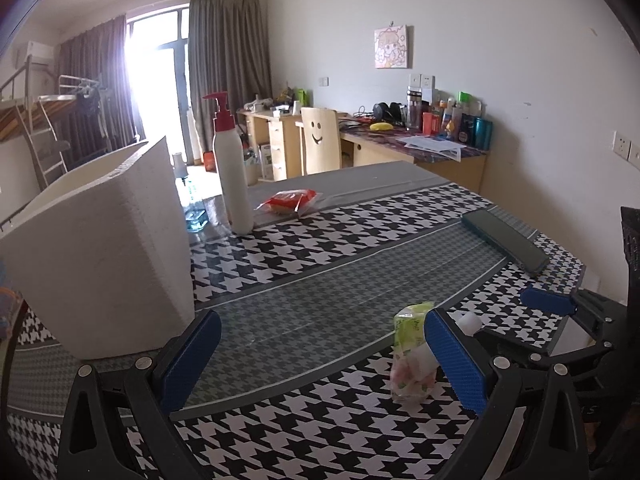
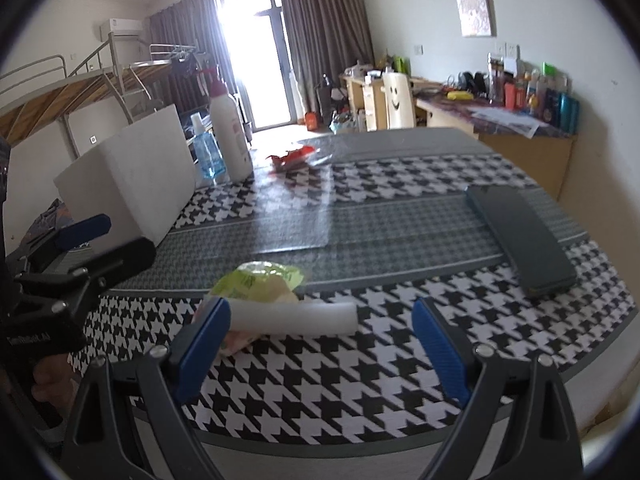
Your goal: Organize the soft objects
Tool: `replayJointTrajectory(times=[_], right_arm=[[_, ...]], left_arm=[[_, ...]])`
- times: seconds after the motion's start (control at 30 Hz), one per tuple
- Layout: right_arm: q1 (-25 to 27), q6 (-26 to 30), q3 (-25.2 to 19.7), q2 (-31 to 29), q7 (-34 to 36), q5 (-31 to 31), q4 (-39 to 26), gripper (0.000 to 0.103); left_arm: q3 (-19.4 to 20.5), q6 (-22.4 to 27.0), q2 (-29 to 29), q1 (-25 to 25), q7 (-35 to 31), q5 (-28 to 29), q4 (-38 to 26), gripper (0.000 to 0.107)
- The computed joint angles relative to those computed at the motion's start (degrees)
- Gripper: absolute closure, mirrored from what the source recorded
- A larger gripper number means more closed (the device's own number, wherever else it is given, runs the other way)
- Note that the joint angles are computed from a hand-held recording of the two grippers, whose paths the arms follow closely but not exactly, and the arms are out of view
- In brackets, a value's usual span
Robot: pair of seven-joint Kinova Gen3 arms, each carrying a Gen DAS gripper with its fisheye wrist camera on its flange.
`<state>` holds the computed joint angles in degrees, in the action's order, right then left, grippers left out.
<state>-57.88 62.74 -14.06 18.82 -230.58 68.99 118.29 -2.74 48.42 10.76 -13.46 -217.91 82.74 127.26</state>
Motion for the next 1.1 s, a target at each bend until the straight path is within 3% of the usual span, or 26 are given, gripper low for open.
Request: replayJointTrajectory(times=[0.17, 0.5, 0.6, 0.83, 1.0, 1.1], right_arm=[[1.58, -3.62, 0.39, 0.0, -0.8, 0.66, 0.64, 0.009], [5.71, -13.49, 1.47, -0.08, 0.4, 0.46, 1.06, 0.031], [5.18, -13.34, 1.95, 0.25, 2.31, -0.65, 0.31, 0.034], [4.28, -10.3, 3.18, 1.34, 7.48, -5.91, -2.42, 0.058], [3.43, -6.69, 4.06, 3.56, 14.37, -9.72, -6.35, 0.062], [2.98, -7.15, 4.7, 2.93, 14.5, -9.94, -5.89, 0.077]], left_arm=[[0.11, -0.32, 0.27, 0.25, -0.81, 0.17, 0.17, 0.006], [0.24, -1.39, 0.7, 0.52, -0.08, 0.08, -0.21, 0.006], [0.31, -1.57, 0.78, 0.52, 0.23, -0.31, -0.4, 0.006], [0.3, -1.26, 0.64, 0.28, -0.75, -0.12, -0.07, 0.006], [0.3, -1.27, 0.62, 0.34, -0.74, -0.04, -0.04, 0.006], [0.32, -1.56, 0.47, 0.5, -0.18, -0.45, -0.2, 0.006]])
